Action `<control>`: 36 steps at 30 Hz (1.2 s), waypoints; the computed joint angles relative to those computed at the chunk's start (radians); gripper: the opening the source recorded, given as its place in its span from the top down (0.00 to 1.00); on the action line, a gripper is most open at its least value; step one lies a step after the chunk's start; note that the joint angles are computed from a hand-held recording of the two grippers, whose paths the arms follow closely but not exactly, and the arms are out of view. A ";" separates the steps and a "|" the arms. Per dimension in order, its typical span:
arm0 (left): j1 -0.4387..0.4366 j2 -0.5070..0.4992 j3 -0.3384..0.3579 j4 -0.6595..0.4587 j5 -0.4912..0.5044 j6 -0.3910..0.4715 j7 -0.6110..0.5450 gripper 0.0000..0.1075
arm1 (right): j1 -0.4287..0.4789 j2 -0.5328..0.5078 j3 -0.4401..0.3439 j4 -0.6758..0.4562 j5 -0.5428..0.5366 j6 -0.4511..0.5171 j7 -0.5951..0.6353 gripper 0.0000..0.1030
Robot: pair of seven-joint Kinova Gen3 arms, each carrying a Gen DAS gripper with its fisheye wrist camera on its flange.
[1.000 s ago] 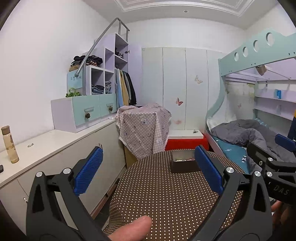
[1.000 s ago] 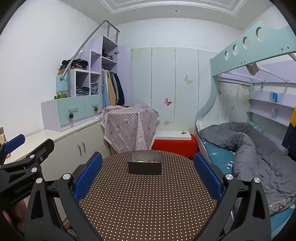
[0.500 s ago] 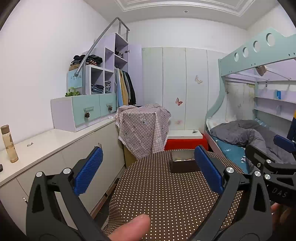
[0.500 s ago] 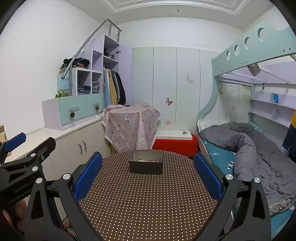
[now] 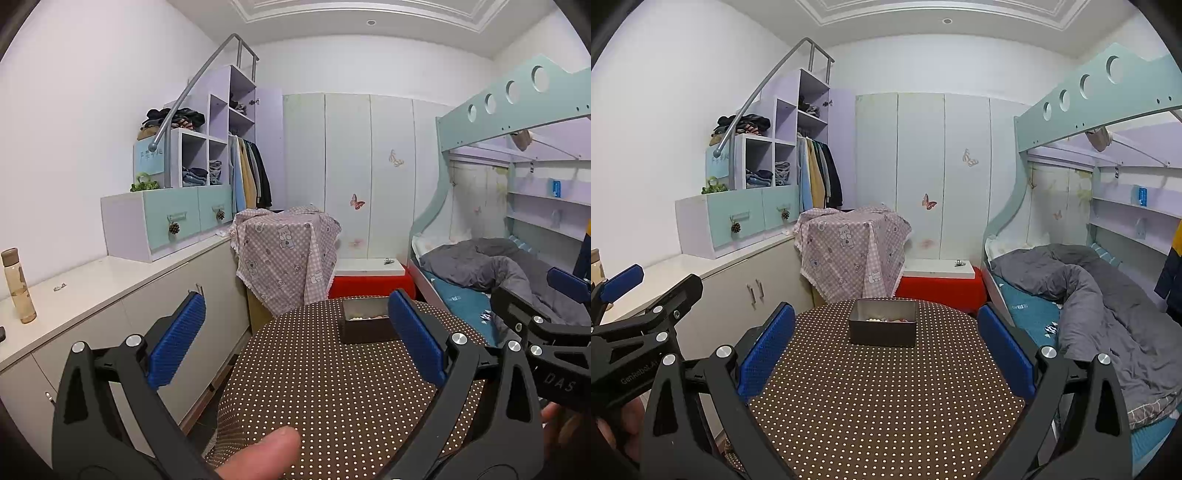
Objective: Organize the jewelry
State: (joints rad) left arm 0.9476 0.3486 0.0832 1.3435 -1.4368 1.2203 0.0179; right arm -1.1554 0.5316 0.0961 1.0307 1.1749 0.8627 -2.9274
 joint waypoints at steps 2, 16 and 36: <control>0.000 0.000 0.000 0.000 -0.001 0.000 0.000 0.10 | -0.001 0.000 0.000 -0.001 0.001 0.001 0.000 0.08; 0.000 0.003 -0.001 -0.002 0.006 -0.004 -0.005 0.10 | -0.002 0.005 0.002 -0.008 -0.005 0.005 0.005 0.08; -0.011 -0.001 0.003 0.011 0.016 -0.025 0.018 0.10 | 0.014 -0.016 -0.011 0.038 0.015 -0.020 -0.021 0.08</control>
State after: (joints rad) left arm 0.9371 0.3479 0.0863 1.3544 -1.4210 1.1950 0.0355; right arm -1.1412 0.5155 0.0850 1.0687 1.1896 0.8425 -2.9480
